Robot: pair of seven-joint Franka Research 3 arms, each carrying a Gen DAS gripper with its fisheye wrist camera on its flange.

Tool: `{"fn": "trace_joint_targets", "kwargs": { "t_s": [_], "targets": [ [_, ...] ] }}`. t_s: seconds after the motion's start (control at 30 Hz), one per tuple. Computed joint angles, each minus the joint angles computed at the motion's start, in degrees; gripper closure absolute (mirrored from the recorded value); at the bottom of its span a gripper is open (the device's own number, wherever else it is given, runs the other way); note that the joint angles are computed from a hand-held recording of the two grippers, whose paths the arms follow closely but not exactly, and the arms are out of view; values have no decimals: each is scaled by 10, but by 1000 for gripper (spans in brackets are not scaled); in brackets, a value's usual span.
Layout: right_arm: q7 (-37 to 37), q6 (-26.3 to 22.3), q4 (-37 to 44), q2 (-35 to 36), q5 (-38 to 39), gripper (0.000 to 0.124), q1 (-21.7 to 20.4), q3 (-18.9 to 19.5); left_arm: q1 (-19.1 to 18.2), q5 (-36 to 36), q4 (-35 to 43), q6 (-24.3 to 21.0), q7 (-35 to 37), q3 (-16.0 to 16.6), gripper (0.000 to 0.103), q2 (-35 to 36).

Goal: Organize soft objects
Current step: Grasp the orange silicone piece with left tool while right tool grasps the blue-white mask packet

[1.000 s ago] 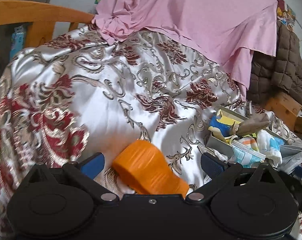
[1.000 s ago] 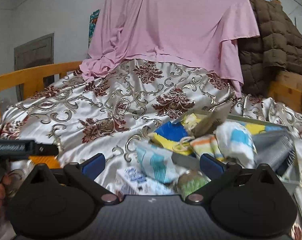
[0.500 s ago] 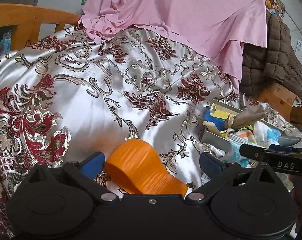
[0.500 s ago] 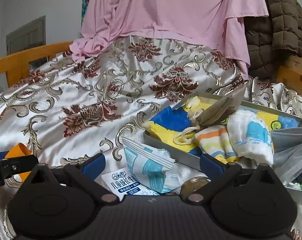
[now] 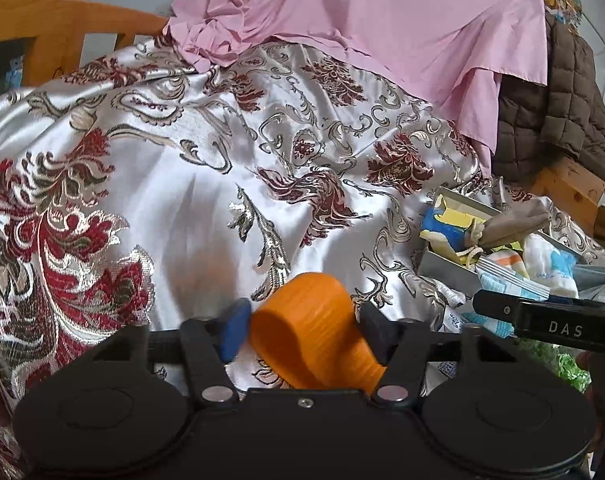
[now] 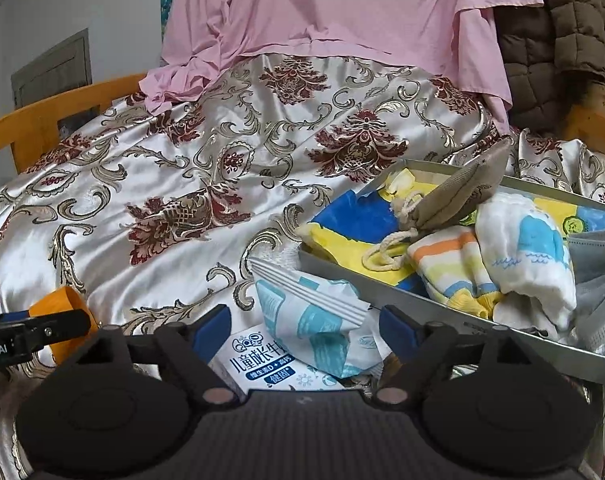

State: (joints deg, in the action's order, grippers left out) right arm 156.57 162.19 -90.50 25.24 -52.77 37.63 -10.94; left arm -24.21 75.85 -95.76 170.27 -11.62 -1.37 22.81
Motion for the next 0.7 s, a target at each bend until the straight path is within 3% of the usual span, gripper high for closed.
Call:
{"fn": "trace_joint_targets", "kwargs": {
  "t_s": [0.1, 0.37, 0.7],
  "targets": [
    [9, -1, 0, 0, -6, 48, 3, -4, -3, 14, 0, 4, -11, 3, 55, 0],
    [17, -8, -2, -1, -17, 71, 3, 0, -1, 35, 3, 2, -24, -1, 63, -1],
    [77, -2, -5, -7, -98, 75, 13, -8, 2, 90, 6, 2, -73, -6, 68, -5]
  ]
}}
